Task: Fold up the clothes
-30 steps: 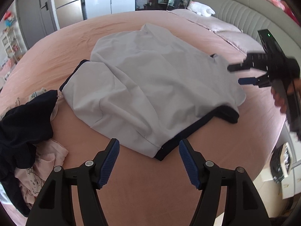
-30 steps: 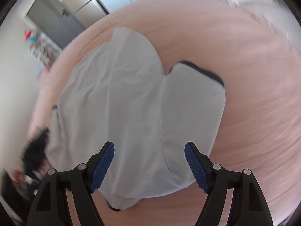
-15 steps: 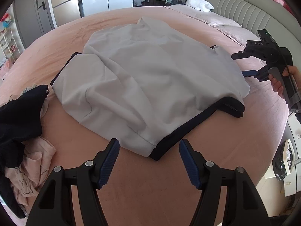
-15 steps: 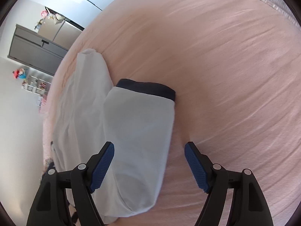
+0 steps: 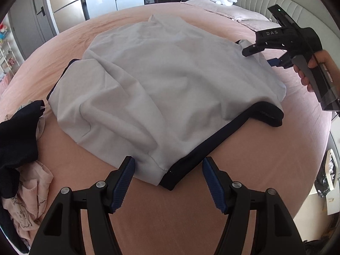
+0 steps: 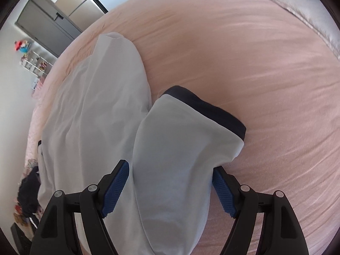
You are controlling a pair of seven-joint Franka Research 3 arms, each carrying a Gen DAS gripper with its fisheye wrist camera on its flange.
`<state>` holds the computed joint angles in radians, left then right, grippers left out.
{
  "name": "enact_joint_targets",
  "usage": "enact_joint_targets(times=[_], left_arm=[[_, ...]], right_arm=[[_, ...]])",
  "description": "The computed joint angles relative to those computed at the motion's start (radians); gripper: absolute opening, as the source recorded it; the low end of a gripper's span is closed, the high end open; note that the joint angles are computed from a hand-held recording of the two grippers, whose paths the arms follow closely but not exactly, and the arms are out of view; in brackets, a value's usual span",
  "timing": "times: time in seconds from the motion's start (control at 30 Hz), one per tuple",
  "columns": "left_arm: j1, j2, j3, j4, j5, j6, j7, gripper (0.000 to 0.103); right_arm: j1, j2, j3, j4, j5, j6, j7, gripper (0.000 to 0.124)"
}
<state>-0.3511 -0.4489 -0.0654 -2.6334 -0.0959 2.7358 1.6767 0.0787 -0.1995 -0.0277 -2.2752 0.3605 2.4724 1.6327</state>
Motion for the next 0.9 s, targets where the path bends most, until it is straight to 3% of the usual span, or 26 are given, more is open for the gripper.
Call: enact_joint_targets(times=[0.1,0.2,0.27,0.47,0.67,0.9], left_arm=[[-0.012,-0.011,0.015,-0.011,-0.013,0.018,0.022,0.064],[-0.019,-0.017,0.026,-0.019,-0.025,0.031,0.036,0.056],[-0.012,-0.012,0.028,-0.015,-0.029,0.032,0.029,0.043],[-0.009,0.002,0.038,-0.002,-0.057,0.03,0.043,0.027],[-0.015,0.009,0.048,0.006,-0.085,0.025,0.064,0.019],[-0.016,0.026,0.048,0.03,-0.118,0.017,0.089,0.018]], right_arm=[[-0.005,-0.016,0.022,-0.024,-0.062,0.031,0.041,0.05],[0.009,-0.032,0.013,-0.044,-0.038,0.049,0.017,0.047],[0.017,-0.027,-0.008,-0.043,0.014,0.052,-0.021,0.047],[0.021,-0.025,-0.065,-0.054,0.24,0.031,-0.144,0.048],[0.001,-0.037,-0.102,-0.08,0.457,-0.013,-0.251,0.052],[-0.01,-0.061,-0.127,-0.134,0.678,-0.031,-0.451,0.056]])
